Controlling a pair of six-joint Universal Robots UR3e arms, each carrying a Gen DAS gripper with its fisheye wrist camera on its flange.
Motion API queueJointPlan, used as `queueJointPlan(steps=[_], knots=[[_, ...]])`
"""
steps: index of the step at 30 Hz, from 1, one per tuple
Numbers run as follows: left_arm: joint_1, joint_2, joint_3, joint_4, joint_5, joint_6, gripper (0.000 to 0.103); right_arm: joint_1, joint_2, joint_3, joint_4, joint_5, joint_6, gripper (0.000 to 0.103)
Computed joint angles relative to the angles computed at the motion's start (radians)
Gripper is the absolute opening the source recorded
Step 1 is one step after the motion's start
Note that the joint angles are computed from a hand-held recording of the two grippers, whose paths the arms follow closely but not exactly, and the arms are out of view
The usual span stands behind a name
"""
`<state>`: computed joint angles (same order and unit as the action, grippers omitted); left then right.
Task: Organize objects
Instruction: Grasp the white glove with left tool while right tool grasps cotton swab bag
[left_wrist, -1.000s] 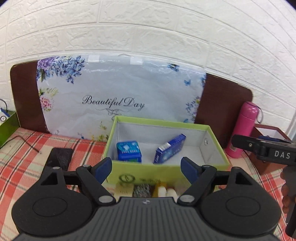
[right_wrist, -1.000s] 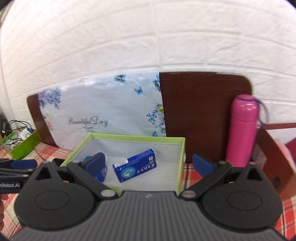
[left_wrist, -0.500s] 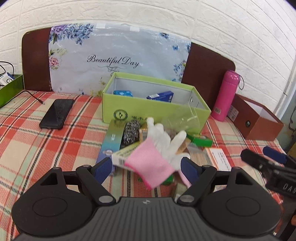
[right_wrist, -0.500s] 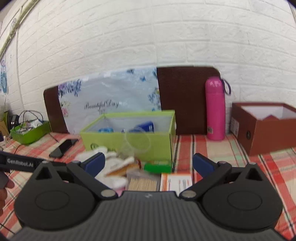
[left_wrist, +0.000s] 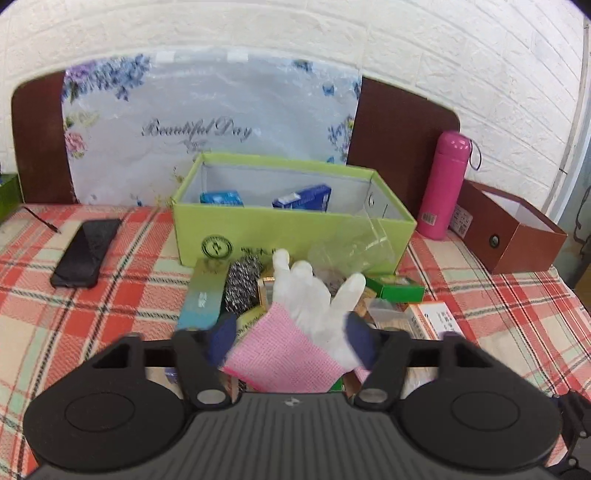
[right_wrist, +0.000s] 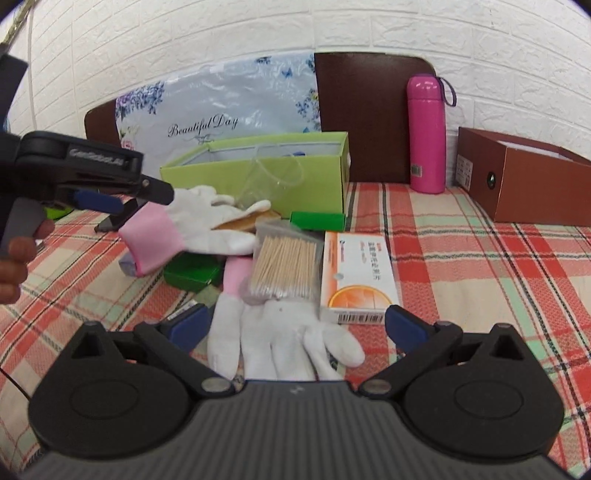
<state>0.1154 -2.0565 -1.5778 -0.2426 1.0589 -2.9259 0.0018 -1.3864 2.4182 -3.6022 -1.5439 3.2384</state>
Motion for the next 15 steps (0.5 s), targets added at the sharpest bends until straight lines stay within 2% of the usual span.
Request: queueJointPlan(steps=[2,3,6,11,13,15], knots=[[0.014,-0.015,0.031,-0.082,-0.037,0.03,0.018,0.001,0.007,-0.007,0.002,0.002,0.0,0.103],[0.028,-0.016,0.033,-0.116,-0.061,0.037,0.012,0.002,0.011,-0.01,0.0,0.004,-0.001,0.103],[0.077,0.035,-0.047,-0.14,-0.125,0.045,0.007,-0.004,0.024,-0.038,0.028,0.027,-0.006,0.1],[0.173,0.228,-0.293,-0.199,-0.193,0.176,0.007,0.006,0.092,-0.139,0.091,0.046,-0.025,0.087],[0.204,0.294,-0.37,-0.233,-0.193,0.228,0.007,0.013,0.131,-0.188,0.102,0.044,-0.039,0.086],[0.224,0.337,-0.429,-0.229,-0.184,0.237,0.008,0.019,0.177,-0.249,0.117,0.04,-0.055,0.084]])
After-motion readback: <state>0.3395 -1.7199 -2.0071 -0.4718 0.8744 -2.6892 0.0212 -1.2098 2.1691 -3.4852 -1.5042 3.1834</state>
